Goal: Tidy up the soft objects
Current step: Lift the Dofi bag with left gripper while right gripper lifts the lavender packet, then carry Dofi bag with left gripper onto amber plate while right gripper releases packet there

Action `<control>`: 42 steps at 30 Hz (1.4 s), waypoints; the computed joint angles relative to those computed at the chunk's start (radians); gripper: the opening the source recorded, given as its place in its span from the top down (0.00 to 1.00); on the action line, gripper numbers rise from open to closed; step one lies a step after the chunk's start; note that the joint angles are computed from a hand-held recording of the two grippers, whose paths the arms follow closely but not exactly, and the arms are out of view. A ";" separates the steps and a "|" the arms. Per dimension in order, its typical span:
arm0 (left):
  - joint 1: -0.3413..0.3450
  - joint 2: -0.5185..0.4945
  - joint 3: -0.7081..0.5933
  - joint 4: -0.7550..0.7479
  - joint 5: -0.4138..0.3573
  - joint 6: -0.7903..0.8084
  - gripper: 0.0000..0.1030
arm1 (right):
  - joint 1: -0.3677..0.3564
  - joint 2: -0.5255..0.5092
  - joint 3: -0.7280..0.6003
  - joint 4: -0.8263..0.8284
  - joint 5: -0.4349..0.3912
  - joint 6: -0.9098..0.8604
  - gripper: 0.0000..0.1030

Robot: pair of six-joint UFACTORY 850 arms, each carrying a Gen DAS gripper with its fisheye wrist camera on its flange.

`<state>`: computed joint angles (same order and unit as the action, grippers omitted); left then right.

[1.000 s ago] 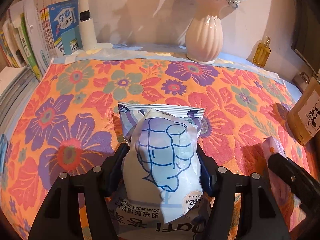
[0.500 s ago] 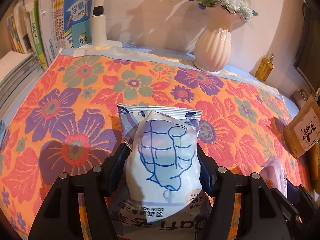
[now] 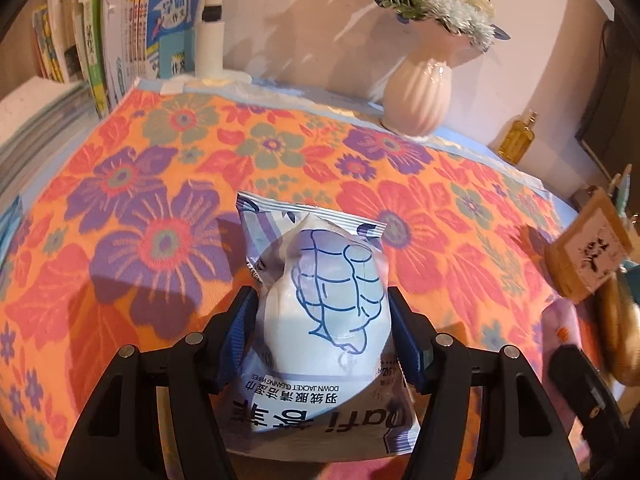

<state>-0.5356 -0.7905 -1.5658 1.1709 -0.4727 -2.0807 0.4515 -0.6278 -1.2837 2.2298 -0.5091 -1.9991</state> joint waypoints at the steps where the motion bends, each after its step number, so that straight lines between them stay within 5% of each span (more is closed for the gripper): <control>1: 0.001 0.011 0.009 0.002 0.026 -0.013 0.40 | -0.008 0.010 0.010 -0.002 -0.018 0.013 0.62; 5: -0.002 0.051 0.040 0.125 0.094 -0.146 0.41 | -0.035 0.078 0.068 0.047 -0.088 -0.037 0.62; 9: -0.037 0.039 -0.028 0.087 -0.007 0.008 0.41 | -0.057 0.144 0.107 0.071 -0.105 -0.047 0.62; 11: -0.027 0.026 -0.054 0.009 0.029 0.096 0.41 | -0.058 0.167 0.123 0.107 -0.075 -0.089 0.62; 14: -0.011 0.025 -0.055 -0.050 0.064 0.155 0.59 | -0.064 0.191 0.153 0.152 -0.062 -0.145 0.62; 20: -0.027 0.040 -0.077 -0.071 0.022 0.290 0.74 | -0.107 0.211 0.152 0.106 -0.020 -0.048 0.62; 23: -0.033 0.034 -0.109 -0.072 0.019 0.342 0.74 | -0.141 0.222 0.161 0.062 -0.024 0.031 0.62; 25: -0.037 0.014 -0.151 -0.161 -0.037 0.468 0.64 | -0.163 0.233 0.176 0.022 -0.018 0.101 0.62; 26: -0.035 -0.001 -0.175 -0.242 -0.063 0.572 0.39 | -0.171 0.238 0.184 0.013 -0.021 0.116 0.62; 27: -0.033 -0.018 -0.198 -0.312 -0.089 0.667 0.01 | -0.180 0.243 0.197 0.012 -0.025 0.125 0.62; 31: -0.036 -0.114 -0.293 -0.393 -0.264 0.831 0.01 | -0.195 0.232 0.203 -0.019 -0.022 0.195 0.62; 32: -0.032 -0.130 -0.304 -0.408 -0.278 0.845 0.02 | -0.194 0.226 0.197 -0.029 -0.021 0.206 0.62; 34: -0.010 -0.126 -0.268 -0.453 -0.201 0.830 0.38 | -0.184 0.208 0.177 -0.063 0.010 0.245 0.62; 35: 0.006 -0.105 -0.219 -0.497 -0.105 0.823 0.48 | -0.177 0.200 0.168 -0.085 0.023 0.261 0.62; 39: 0.020 -0.017 -0.088 -0.460 0.065 0.741 0.52 | -0.158 0.172 0.140 -0.136 0.050 0.306 0.62; 42: 0.014 0.018 -0.059 -0.465 0.107 0.736 0.52 | -0.160 0.167 0.139 -0.131 0.025 0.326 0.62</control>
<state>-0.5212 -0.7720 -1.6250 0.7054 -0.3659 -1.3451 0.2917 -0.4607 -1.1449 2.0991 -0.4836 -1.6728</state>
